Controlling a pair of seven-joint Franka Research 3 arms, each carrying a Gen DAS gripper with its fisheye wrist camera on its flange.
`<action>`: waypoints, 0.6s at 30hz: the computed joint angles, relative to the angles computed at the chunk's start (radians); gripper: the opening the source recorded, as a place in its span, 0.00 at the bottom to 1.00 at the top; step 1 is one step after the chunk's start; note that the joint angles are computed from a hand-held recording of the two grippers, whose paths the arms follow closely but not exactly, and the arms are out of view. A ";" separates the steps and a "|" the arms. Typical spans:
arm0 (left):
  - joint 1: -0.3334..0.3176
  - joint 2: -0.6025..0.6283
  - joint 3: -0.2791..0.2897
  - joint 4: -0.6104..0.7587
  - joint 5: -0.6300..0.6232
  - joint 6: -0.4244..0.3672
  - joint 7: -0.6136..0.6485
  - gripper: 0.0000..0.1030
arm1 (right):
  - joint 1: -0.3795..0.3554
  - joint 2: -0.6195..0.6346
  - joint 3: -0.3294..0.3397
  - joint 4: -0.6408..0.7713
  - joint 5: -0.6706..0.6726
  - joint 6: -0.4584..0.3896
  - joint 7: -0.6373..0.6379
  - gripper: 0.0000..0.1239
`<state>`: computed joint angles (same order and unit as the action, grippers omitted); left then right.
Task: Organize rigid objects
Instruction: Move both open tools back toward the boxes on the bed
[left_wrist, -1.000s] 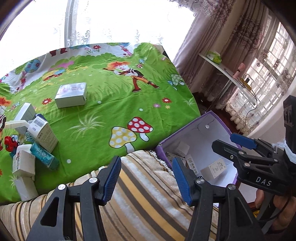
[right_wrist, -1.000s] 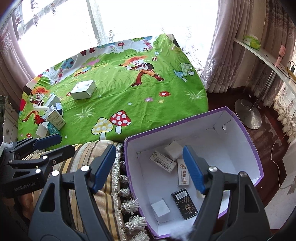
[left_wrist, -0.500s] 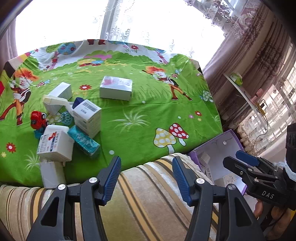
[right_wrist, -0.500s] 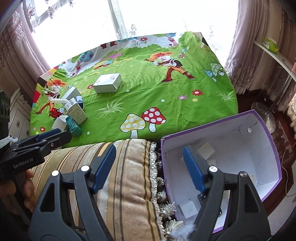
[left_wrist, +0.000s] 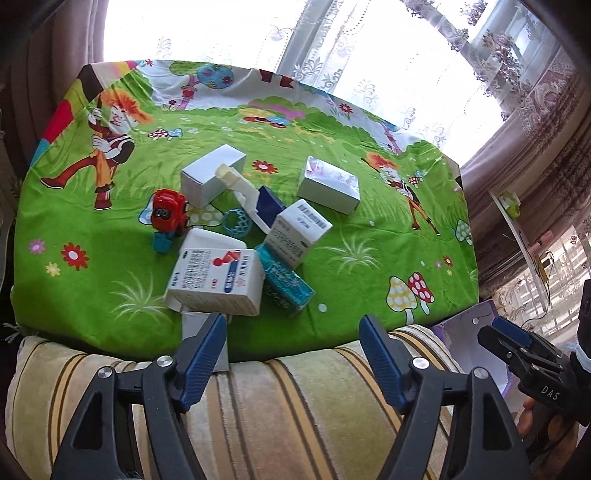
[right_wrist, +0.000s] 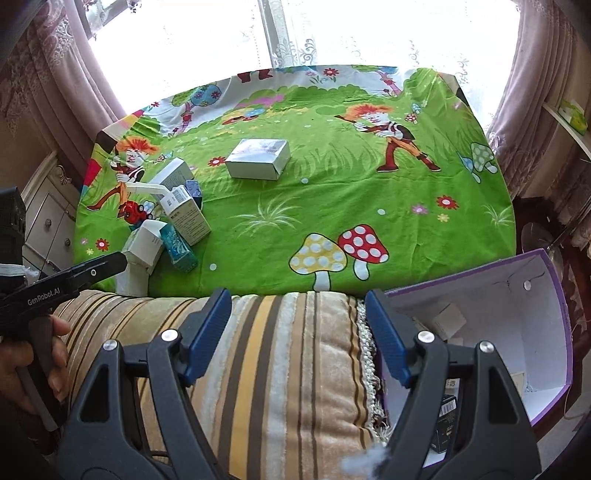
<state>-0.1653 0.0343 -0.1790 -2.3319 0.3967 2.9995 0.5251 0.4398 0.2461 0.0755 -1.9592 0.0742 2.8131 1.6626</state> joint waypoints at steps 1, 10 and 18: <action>0.003 -0.004 0.002 -0.005 -0.004 -0.002 0.008 0.76 | 0.005 0.010 0.001 0.017 -0.008 -0.006 -0.001 0.63; 0.042 0.019 -0.011 -0.004 -0.289 -0.038 0.332 0.81 | 0.033 0.120 0.024 0.177 0.015 -0.060 -0.074 0.64; 0.100 0.084 -0.064 0.052 -0.606 -0.074 0.649 0.84 | 0.064 0.243 0.028 0.357 0.016 -0.152 -0.141 0.65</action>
<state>-0.0656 0.1187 -0.2426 -2.2796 -0.2090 2.9257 1.1746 0.5037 0.4891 0.1036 -1.6019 0.0905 2.6610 1.5216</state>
